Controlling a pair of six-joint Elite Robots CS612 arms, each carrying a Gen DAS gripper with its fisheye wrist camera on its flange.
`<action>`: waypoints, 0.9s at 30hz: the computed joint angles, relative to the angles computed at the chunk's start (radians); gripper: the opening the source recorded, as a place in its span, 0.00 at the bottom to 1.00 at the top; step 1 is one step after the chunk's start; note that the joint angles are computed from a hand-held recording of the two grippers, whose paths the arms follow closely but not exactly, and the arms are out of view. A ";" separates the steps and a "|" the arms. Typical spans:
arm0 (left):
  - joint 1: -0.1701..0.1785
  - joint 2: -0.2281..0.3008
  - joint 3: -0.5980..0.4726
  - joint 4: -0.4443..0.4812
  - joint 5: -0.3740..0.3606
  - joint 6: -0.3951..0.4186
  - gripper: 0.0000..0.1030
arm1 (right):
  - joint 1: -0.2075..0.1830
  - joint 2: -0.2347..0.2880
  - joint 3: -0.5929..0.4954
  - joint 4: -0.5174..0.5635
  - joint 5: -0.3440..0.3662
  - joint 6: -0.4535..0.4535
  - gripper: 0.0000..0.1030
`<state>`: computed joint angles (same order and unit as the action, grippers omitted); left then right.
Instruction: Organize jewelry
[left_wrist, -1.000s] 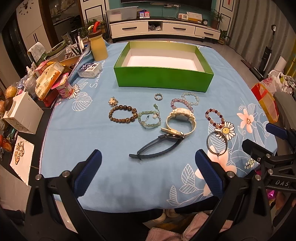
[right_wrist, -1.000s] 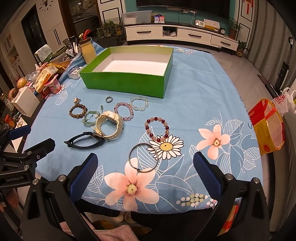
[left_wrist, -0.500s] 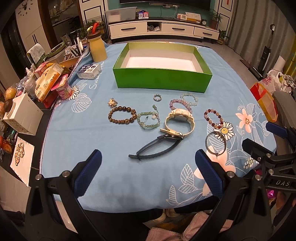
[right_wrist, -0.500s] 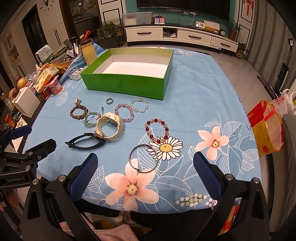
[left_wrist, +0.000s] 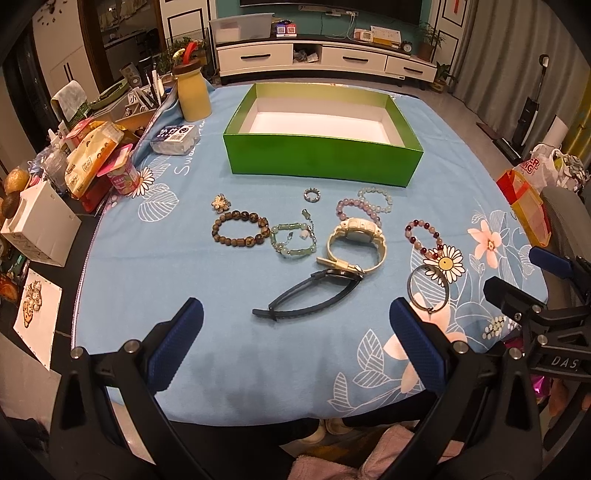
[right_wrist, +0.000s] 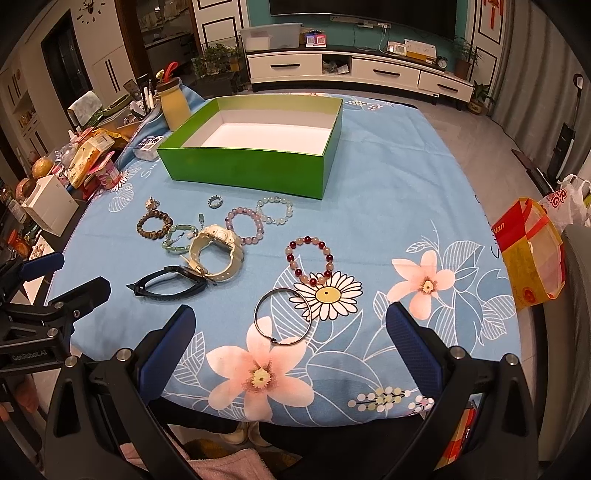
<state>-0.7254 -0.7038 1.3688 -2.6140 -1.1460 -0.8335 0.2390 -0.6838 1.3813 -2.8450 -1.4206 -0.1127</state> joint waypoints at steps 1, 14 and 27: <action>0.000 0.001 -0.001 0.000 -0.001 0.000 0.98 | 0.000 0.001 0.001 -0.001 -0.001 -0.001 0.99; 0.001 0.008 0.000 -0.027 -0.014 0.002 0.98 | -0.001 0.004 -0.001 0.000 0.002 0.000 0.99; 0.013 0.022 0.006 -0.094 -0.065 -0.006 0.98 | -0.014 0.019 -0.005 -0.006 0.055 0.006 0.99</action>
